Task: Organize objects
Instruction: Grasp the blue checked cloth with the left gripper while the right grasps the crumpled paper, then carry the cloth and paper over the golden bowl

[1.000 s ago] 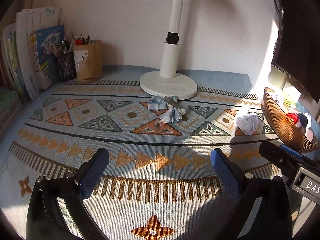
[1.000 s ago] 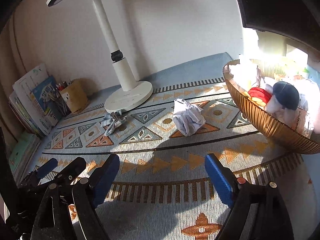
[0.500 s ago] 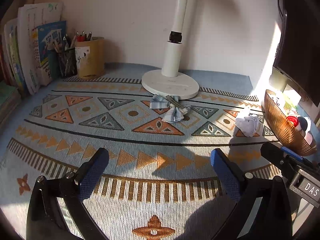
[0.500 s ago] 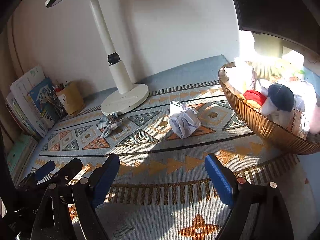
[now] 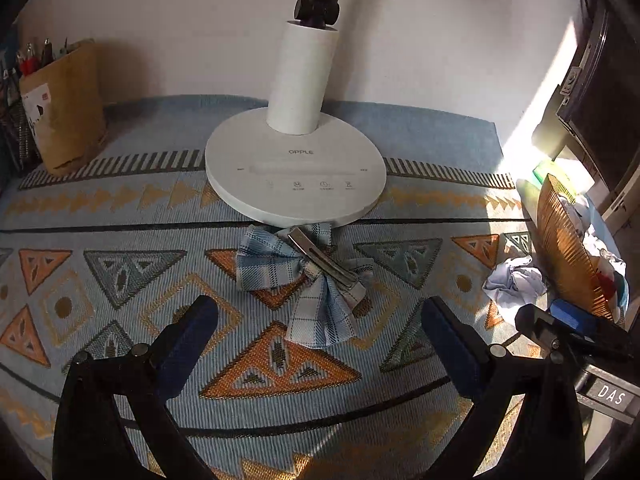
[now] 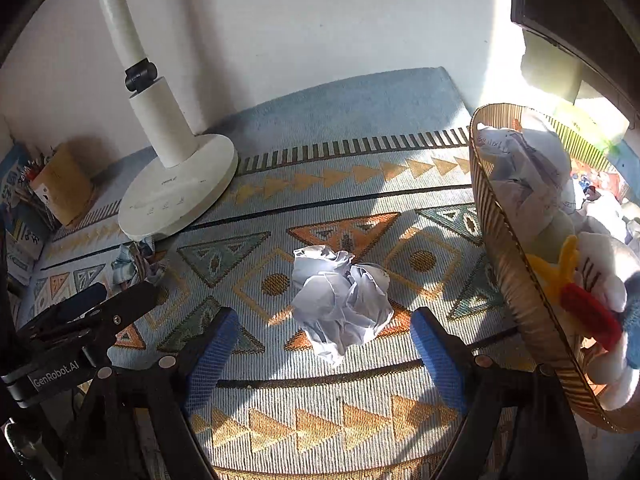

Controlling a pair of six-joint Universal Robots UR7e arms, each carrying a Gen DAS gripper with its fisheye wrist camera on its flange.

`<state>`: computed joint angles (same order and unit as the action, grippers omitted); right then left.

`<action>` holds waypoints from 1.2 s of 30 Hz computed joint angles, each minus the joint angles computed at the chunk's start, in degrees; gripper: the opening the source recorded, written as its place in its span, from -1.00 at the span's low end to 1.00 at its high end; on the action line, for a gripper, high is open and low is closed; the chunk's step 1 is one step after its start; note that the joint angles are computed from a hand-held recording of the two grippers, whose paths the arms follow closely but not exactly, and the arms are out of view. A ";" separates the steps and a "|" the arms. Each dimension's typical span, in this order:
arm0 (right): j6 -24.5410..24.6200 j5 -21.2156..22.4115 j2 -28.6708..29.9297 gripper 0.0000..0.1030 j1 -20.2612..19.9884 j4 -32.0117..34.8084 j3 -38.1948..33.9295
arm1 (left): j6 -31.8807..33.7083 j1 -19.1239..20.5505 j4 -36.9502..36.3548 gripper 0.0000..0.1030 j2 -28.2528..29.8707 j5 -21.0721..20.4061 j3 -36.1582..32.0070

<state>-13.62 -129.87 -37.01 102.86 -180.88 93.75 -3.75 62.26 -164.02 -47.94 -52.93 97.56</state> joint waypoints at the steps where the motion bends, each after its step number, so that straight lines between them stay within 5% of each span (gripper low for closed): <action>1: -0.48 -0.57 1.07 0.68 -0.30 -0.99 -0.83 | -0.72 0.32 1.30 0.97 0.84 -0.14 -1.28; 4: -2.67 -1.13 2.63 0.44 -0.56 -4.26 -1.43 | 1.51 -0.38 -1.32 0.91 3.14 2.63 -2.55; 5: -3.70 -0.16 2.46 0.01 -0.54 -5.38 -0.90 | 2.60 -0.77 -2.88 0.77 3.87 3.99 -2.62; 6: -3.96 0.11 2.37 -0.07 -0.57 -5.49 -0.59 | 2.82 -1.03 -2.79 0.37 4.62 5.50 -3.07; 9: -5.16 0.70 2.21 -0.14 -0.42 -7.28 0.06 | 3.88 -0.85 -4.10 -0.23 5.07 4.07 -3.12; 12: -7.49 4.07 1.14 -0.14 -0.44 -10.63 2.30 | 4.65 -0.45 -5.61 -0.60 4.06 1.61 -1.97; 15: -10.74 7.83 -0.09 -0.14 -0.29 -14.67 5.19 | 5.52 -0.81 -7.26 -0.61 3.31 1.02 -0.49; 20: -11.58 7.71 -0.75 -0.14 0.39 -15.73 7.64 | 3.46 -1.91 -7.95 -0.61 0.80 -0.13 4.03; 27: -7.24 11.84 -7.17 -0.14 -0.22 -15.26 18.90 | -6.58 -5.53 -8.35 -0.61 -8.76 -2.45 16.59; 31: -5.69 12.41 -11.29 -0.14 -0.85 -19.20 26.35 | -6.90 -10.57 -11.77 -0.61 -11.07 2.84 22.30; 36: -1.59 13.25 -19.52 -0.14 -2.19 -21.83 33.56 | -4.51 -14.86 -14.18 -0.61 -10.83 0.57 23.67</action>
<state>-15.21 -116.62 -56.53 100.68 -202.71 127.31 -8.27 47.39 -178.20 -58.78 -52.37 121.23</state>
